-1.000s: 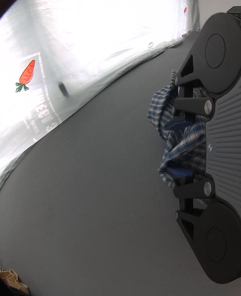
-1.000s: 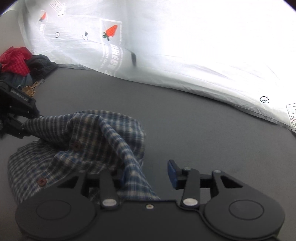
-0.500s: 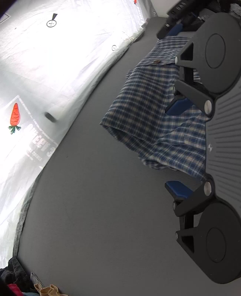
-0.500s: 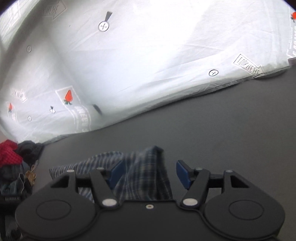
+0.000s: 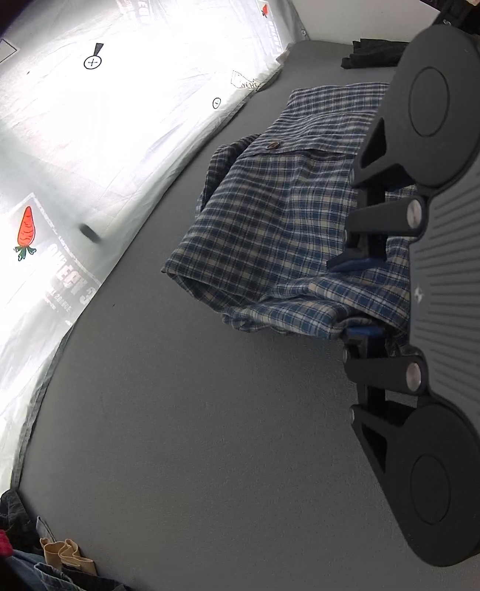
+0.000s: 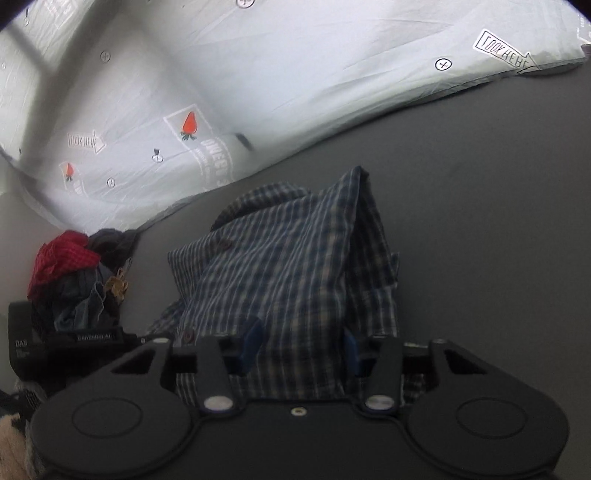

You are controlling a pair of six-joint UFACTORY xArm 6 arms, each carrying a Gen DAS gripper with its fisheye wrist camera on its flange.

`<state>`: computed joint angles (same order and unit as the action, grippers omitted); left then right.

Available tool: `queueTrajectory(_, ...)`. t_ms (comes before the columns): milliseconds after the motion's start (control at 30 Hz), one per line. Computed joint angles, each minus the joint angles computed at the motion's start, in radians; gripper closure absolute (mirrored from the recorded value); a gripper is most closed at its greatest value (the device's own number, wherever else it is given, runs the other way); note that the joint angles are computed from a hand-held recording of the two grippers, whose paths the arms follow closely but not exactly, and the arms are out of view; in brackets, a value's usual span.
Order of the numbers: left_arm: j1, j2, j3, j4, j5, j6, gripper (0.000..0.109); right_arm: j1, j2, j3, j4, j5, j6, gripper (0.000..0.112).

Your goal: Fold clothes

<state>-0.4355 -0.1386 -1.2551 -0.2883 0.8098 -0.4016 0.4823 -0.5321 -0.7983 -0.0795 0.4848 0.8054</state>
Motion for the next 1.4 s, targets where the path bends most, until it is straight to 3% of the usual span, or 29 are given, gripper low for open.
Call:
queueTrajectory(33,0.002,-0.012,0.008,0.005,0.009,-0.009,0.083,0.015,-0.009,0.008,-0.023,0.003,0.019,0.092)
queueTrajectory(133,0.005,-0.033,0.014,0.049,0.037,-0.049,0.077,0.031,-0.047,0.042,-0.07,-0.026,0.077,0.091)
queueTrajectory(267,-0.007,-0.03,-0.025,0.195,0.035,-0.085,0.072,0.032,-0.046,0.025,-0.116,0.009,0.076,0.07)
queueTrajectory(300,-0.012,-0.028,-0.035,0.226,0.028,-0.09,0.071,0.032,-0.042,0.027,-0.118,0.004,0.074,0.071)
queueTrajectory(367,-0.024,-0.021,-0.056,0.273,0.005,-0.095,0.068,0.03,-0.027,0.019,-0.125,0.015,0.088,0.084)
queueTrajectory(567,-0.071,-0.001,-0.094,0.343,-0.086,-0.078,0.056,0.083,0.023,-0.092,-0.418,0.26,0.331,0.081)
queueTrajectory(733,-0.125,0.086,-0.161,0.403,-0.134,-0.026,0.034,0.169,0.072,-0.21,-0.721,0.479,0.4,0.077)
queueTrajectory(833,-0.136,0.168,-0.211,0.395,-0.147,0.005,0.034,0.119,0.106,-0.231,-0.693,0.39,0.332,0.077)
queueTrajectory(900,-0.136,0.217,-0.232,0.385,-0.153,0.03,0.034,0.084,0.126,-0.227,-0.631,0.288,0.259,0.077)
queueTrajectory(1033,-0.118,0.297,-0.262,0.393,-0.13,0.015,0.034,0.057,0.223,-0.248,-0.482,0.175,0.138,0.074)
queueTrajectory(1167,-0.09,0.335,-0.274,0.342,-0.126,0.016,0.032,0.042,0.312,-0.285,-0.459,0.237,0.153,0.072)
queueTrajectory(1267,-0.074,0.352,-0.319,0.297,-0.078,0.063,0.031,0.016,0.315,-0.286,-0.456,0.232,0.119,0.068)
queueTrajectory(1300,-0.067,0.349,-0.325,0.288,-0.069,0.072,0.031,0.005,0.311,-0.285,-0.446,0.223,0.093,0.065)
queueTrajectory(1367,-0.046,0.334,-0.319,0.274,-0.068,0.075,0.029,-0.012,0.301,-0.284,-0.46,0.221,0.066,0.044)
queueTrajectory(1400,-0.032,0.327,-0.316,0.265,-0.068,0.078,0.025,-0.023,0.293,-0.279,-0.461,0.214,0.053,0.043)
